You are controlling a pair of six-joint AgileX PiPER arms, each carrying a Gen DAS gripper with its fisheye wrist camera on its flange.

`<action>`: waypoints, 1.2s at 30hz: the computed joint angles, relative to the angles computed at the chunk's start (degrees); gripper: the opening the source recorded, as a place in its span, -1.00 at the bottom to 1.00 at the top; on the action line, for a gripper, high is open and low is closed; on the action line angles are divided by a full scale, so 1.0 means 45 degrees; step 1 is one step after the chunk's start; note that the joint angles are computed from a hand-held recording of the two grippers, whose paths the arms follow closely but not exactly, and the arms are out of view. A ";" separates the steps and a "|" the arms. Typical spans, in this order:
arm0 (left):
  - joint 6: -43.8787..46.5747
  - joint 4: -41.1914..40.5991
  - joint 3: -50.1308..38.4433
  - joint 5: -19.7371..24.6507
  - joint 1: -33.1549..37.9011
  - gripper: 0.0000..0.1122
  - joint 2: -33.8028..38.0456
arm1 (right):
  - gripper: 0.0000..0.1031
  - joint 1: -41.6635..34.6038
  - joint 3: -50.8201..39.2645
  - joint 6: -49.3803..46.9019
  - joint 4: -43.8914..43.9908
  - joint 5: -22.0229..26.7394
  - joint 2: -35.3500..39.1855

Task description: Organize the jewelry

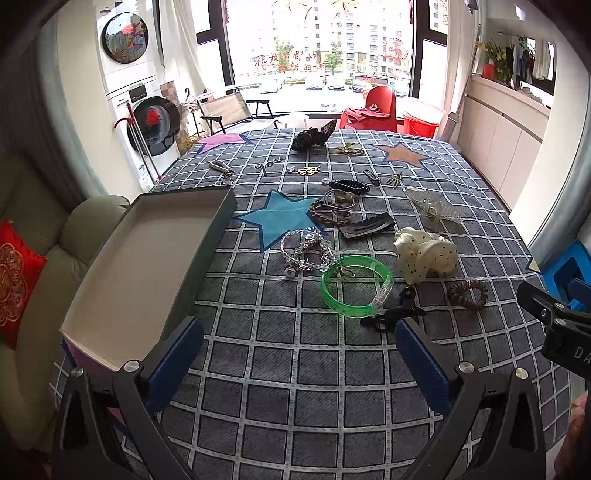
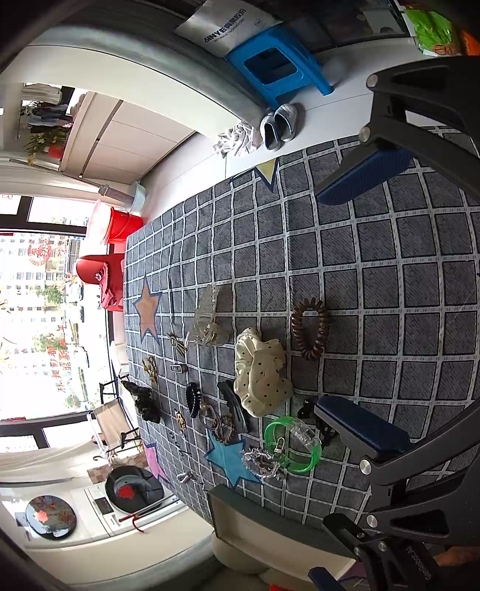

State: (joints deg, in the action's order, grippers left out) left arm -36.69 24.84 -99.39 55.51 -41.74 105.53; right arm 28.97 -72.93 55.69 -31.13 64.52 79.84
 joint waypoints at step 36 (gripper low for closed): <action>0.0940 -0.1579 -0.1221 0.0632 0.0710 0.84 0.1287 | 0.99 -0.0904 0.0585 -0.0569 0.0683 -0.0714 0.0070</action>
